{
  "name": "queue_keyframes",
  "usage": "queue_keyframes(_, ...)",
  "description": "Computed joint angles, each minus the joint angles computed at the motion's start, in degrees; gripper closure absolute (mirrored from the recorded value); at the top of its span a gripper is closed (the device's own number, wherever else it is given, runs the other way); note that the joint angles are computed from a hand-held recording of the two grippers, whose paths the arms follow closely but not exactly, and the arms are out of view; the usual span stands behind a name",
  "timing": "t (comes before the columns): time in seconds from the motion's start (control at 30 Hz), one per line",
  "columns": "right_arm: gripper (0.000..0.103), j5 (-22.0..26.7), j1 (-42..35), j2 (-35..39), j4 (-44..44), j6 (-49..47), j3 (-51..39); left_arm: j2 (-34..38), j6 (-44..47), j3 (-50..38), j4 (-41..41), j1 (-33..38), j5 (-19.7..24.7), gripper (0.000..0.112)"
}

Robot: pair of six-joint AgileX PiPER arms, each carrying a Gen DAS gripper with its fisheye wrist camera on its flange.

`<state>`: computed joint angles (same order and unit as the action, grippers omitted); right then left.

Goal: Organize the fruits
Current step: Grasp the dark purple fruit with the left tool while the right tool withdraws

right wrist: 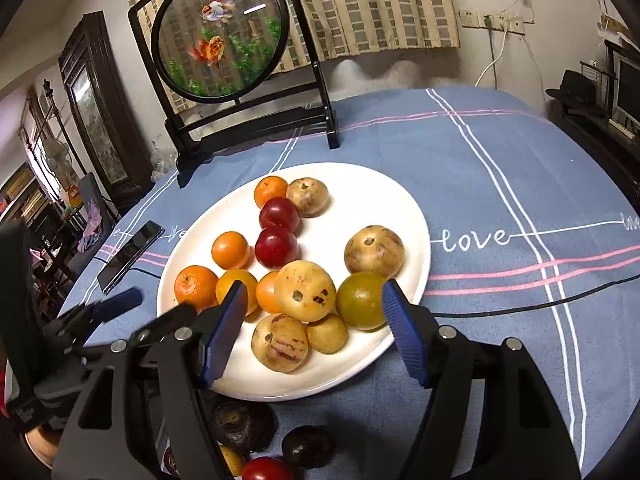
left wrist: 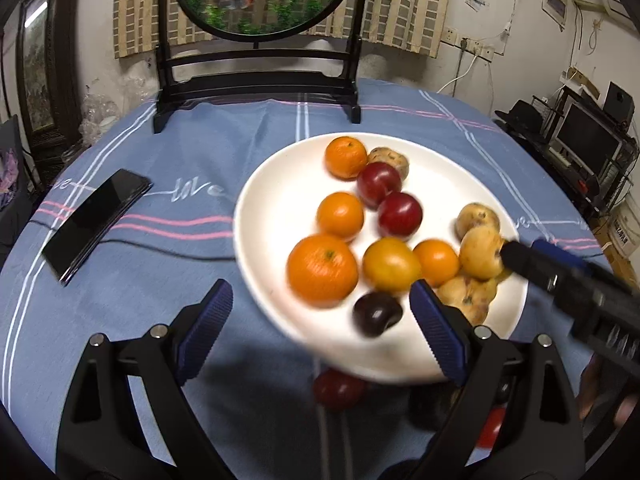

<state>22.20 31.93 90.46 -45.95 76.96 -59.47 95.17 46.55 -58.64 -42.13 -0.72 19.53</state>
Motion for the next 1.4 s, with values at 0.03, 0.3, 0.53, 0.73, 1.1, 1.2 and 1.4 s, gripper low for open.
queue_keyframes(0.03,0.033,-0.15,0.01,-0.22,-0.51,0.55,0.26,-0.69,1.12,0.87,-0.73,0.47,0.06,0.021)
queue_keyframes(0.3,0.033,4.19,4.43,-3.48,-11.00,9.72,4.09,-7.94,16.50,10.23,-14.18,6.54,4.25,0.018)
queue_keyframes(0.53,0.032,4.30,6.62,-8.06,-17.63,18.57,11.28,-15.10,20.36,17.38,-11.98,5.50,6.70,0.017)
queue_keyframes(0.73,0.032,2.42,5.09,-9.50,-17.03,20.11,13.63,-17.47,18.97,21.05,-7.68,3.54,8.25,0.017)
queue_keyframes(1.1,0.032,1.31,5.46,-10.73,-18.50,21.61,14.99,-13.79,-5.51,19.51,16.14,-5.16,3.50,0.018)
queue_keyframes(1.2,0.032,0.96,5.34,-10.81,-18.24,21.37,15.08,-13.92,-0.64,19.54,11.91,-4.33,4.57,0.032)
queue_keyframes(1.4,0.032,0.79,5.28,-10.55,-17.06,20.12,14.95,-16.64,7.28,21.66,5.99,-4.97,5.18,0.070)
